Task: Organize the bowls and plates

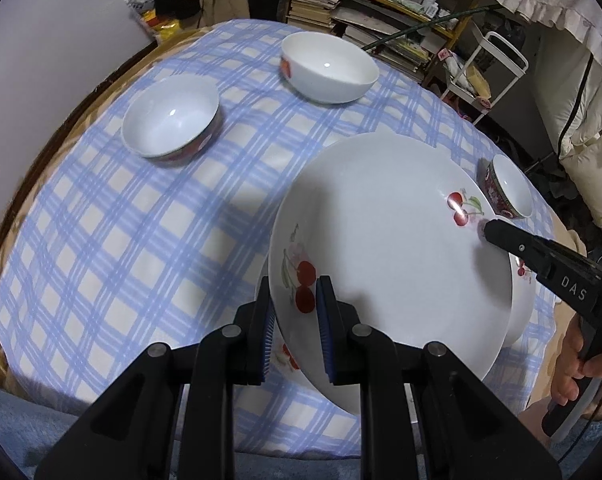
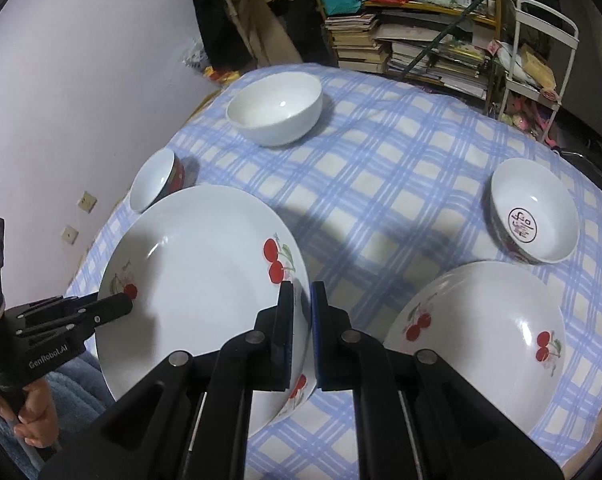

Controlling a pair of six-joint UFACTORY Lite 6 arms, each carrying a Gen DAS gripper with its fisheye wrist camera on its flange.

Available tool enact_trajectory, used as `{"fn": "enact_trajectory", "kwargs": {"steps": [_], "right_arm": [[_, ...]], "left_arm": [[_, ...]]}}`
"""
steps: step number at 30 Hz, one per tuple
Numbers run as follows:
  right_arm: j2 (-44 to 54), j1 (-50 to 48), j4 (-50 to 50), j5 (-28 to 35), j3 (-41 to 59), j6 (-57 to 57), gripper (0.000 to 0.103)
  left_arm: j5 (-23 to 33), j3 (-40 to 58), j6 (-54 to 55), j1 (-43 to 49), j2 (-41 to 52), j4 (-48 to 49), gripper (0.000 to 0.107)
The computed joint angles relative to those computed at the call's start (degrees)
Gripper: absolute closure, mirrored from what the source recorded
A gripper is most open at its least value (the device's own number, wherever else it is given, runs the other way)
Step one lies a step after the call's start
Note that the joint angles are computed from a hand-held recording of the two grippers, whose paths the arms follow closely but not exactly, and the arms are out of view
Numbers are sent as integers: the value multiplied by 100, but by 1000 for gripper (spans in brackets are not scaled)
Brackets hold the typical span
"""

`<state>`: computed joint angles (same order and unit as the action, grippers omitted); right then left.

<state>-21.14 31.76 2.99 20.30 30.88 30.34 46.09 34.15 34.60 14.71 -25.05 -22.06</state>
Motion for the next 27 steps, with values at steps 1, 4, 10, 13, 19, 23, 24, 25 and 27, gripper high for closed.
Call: {"fn": "enact_trajectory", "kwargs": {"steps": [1, 4, 10, 13, 19, 23, 24, 25, 27], "right_arm": [[34, 66, -35, -23, -12, 53, 93], [211, 203, -128, -160, -16, 204, 93], [687, 378, -252, -507, -64, 437, 93], [938, 432, -448, -618, -22, 663, 93], [1153, 394, -202, -770, -10, 475, 93], [1265, 505, -604, -764, 9, 930, 93], [1312, 510, -603, -781, 18, 938, 93], [1361, 522, -620, -793, 29, 971, 93], [1446, 597, -1010, -793, 61, 1395, 93]], "left_arm": [[-5, -50, 82, 80, -9, -28, 88], [-98, -208, 308, 283, -16, -94, 88], [-306, -411, 724, 620, 256, -427, 88], [-486, -533, 743, 579, 296, -432, 88], [-728, -661, 815, 601, 528, -512, 88], [-823, -747, 833, 604, 595, -541, 88], [-849, -748, 844, 606, 626, -544, 88], [-885, -769, 814, 588, 628, -530, 88], [-926, -825, 797, 587, 609, -499, 88]]}}
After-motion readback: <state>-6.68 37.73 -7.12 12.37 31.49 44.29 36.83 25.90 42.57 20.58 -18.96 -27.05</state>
